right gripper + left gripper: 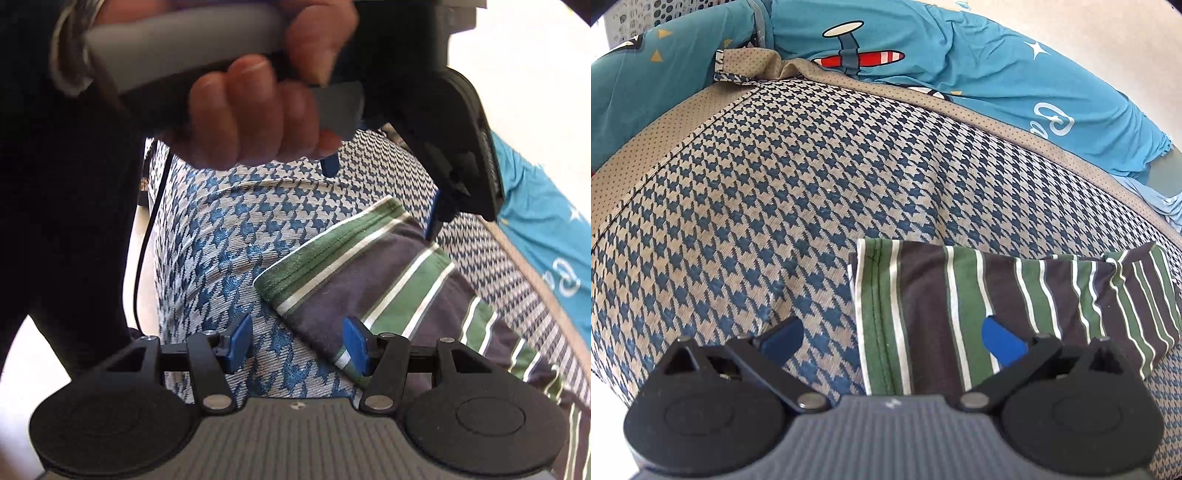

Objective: Fold clothes
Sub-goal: 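Close the right gripper on the shirt edge while the left gripper grasps it too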

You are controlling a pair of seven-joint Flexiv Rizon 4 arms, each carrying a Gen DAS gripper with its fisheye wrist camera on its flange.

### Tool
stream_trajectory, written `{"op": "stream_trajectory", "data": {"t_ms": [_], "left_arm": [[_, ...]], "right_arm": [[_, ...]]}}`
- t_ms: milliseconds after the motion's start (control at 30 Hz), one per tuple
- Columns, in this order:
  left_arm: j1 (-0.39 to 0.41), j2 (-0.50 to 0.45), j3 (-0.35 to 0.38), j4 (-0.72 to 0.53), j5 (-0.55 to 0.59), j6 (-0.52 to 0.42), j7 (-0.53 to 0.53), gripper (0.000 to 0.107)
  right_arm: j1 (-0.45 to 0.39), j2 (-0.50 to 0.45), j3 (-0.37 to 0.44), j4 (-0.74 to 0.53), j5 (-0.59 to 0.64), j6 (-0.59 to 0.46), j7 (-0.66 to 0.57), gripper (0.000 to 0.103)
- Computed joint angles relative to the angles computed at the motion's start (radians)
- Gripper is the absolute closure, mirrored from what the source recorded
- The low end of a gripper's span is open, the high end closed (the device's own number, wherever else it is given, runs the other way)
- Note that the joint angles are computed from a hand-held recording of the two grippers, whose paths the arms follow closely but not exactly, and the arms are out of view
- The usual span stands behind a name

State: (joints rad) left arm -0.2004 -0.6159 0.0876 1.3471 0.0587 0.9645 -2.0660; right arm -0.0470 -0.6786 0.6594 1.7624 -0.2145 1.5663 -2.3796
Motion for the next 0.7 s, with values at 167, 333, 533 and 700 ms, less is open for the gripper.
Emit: {"op": "stream_trajectory", "data": {"t_ms": [167,333,533,700], "left_arm": [[0.018,-0.008,-0.023,-0.005,-0.037,-0.005,0.018,0.004],[0.038,-0.014,-0.046,-0.001,-0.092,-0.009,0.033,0.004],[0.073,-0.011,-0.078,0.041,-0.184,0.023,0.036,0.004],[0.11,-0.016,-0.12,0.07,-0.268,0.056,0.073,0.004]], "right_arm": [[-0.008,-0.045,0.029,-0.026,-0.023,0.02,-0.018,0.056],[-0.032,-0.077,0.077,-0.063,-0.009,-0.007,-0.009,0.089],[-0.056,-0.082,0.116,-0.138,0.087,-0.079,0.076,0.096],[-0.104,-0.083,0.177,-0.213,0.213,-0.175,0.102,0.096]]}}
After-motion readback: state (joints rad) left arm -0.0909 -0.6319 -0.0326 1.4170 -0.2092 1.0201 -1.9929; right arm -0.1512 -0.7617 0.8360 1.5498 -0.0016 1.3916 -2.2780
